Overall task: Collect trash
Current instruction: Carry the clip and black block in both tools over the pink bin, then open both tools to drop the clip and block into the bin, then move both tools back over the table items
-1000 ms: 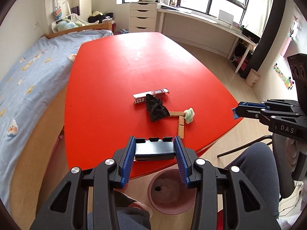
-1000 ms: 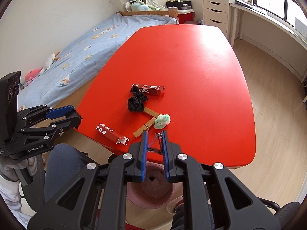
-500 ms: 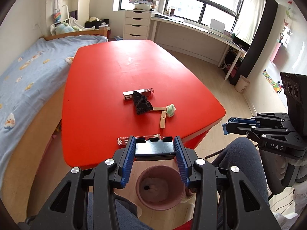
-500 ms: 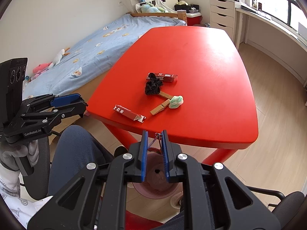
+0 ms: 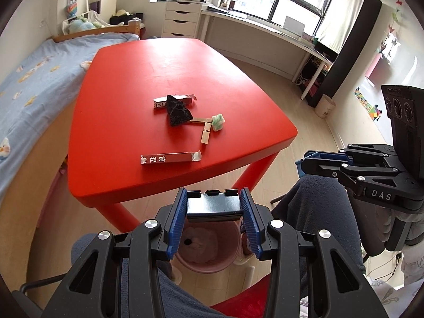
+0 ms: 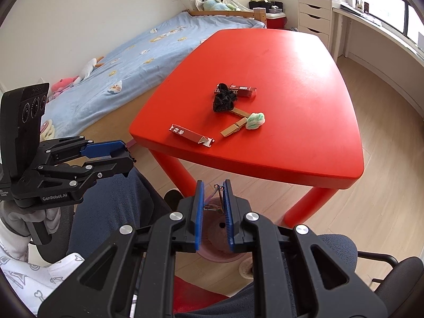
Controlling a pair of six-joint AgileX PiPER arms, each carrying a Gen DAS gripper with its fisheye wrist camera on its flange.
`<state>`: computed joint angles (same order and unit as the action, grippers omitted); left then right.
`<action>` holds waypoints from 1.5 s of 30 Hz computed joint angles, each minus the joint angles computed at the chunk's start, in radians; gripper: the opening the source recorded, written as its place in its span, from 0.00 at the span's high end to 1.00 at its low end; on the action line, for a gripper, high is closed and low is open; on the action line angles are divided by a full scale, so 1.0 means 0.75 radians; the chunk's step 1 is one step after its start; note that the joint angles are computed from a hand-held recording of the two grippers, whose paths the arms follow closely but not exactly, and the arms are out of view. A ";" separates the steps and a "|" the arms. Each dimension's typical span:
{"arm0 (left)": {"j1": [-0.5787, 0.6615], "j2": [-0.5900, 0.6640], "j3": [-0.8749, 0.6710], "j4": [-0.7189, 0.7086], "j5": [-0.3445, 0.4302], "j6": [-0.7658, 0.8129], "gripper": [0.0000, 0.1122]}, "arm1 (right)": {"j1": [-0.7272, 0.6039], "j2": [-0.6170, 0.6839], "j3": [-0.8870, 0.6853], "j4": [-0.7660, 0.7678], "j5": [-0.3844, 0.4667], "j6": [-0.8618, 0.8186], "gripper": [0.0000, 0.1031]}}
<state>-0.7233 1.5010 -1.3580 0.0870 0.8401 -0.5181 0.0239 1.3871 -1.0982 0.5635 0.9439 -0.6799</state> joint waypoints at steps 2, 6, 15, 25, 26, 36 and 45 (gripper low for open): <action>-0.006 -0.001 0.006 -0.006 -0.004 0.002 0.64 | -0.004 0.005 0.000 0.008 0.010 -0.006 0.87; -0.005 -0.001 0.009 -0.024 -0.008 0.020 0.64 | -0.013 0.003 0.009 0.031 0.025 -0.025 0.86; 0.000 0.011 0.001 -0.073 -0.003 0.053 0.46 | -0.041 0.026 -0.012 0.084 0.072 -0.074 0.72; 0.011 -0.020 0.029 0.071 0.010 -0.095 0.15 | -0.069 0.024 0.006 0.063 0.008 -0.021 0.04; 0.014 -0.022 0.031 0.074 0.011 -0.098 0.15 | -0.069 0.027 0.005 0.060 0.006 -0.016 0.04; 0.022 -0.022 0.034 0.070 0.016 -0.104 0.15 | -0.069 0.040 0.008 0.061 0.002 -0.004 0.03; 0.030 -0.012 0.029 0.063 0.018 -0.096 0.15 | -0.082 0.066 -0.015 0.070 0.019 0.001 0.03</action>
